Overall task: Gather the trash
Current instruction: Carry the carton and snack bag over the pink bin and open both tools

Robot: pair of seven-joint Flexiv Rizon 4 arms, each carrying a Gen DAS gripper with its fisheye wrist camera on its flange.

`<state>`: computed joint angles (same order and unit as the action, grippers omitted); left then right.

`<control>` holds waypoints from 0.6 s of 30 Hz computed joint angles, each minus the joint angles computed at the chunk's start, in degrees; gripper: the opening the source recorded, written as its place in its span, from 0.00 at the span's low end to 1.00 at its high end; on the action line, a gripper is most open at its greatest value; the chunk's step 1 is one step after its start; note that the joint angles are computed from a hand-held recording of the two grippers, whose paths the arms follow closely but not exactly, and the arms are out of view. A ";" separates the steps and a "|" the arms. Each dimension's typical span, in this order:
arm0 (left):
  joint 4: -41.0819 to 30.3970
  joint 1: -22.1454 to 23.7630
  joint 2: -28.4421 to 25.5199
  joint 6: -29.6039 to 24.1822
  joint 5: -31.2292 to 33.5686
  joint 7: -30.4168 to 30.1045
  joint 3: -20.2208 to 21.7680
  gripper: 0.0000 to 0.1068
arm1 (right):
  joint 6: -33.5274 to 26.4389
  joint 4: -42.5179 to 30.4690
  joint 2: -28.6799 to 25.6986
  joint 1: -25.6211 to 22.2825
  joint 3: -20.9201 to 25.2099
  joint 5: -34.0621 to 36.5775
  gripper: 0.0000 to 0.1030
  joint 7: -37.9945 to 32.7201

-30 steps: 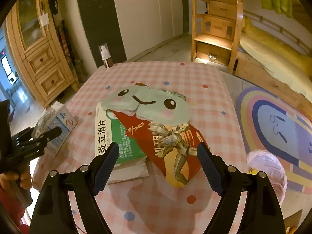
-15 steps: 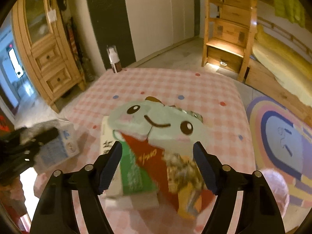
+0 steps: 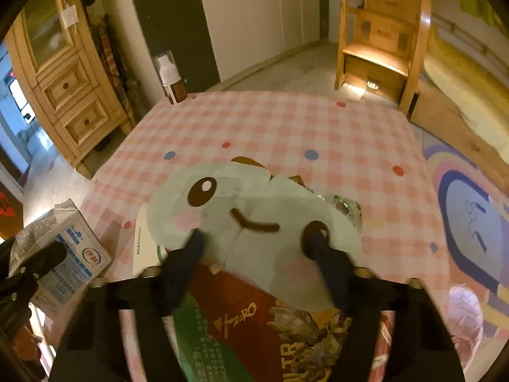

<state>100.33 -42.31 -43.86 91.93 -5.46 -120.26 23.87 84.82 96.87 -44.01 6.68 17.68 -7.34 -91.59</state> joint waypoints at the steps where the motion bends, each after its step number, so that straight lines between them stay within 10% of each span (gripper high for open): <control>1: 0.22 -0.15 0.03 -0.01 0.01 -0.14 -0.02 0.27 | -0.40 0.07 0.20 -0.55 0.56 0.03 0.48 -0.41; 7: 1.58 -0.28 0.12 -0.01 -0.24 -0.78 -0.67 0.27 | 2.10 2.05 1.45 -0.08 -0.09 -0.04 0.05 -1.50; 18: 4.73 -8.30 1.70 2.65 0.60 -5.64 7.68 0.26 | 9.03 8.35 7.04 -13.39 14.58 0.58 0.02 -5.00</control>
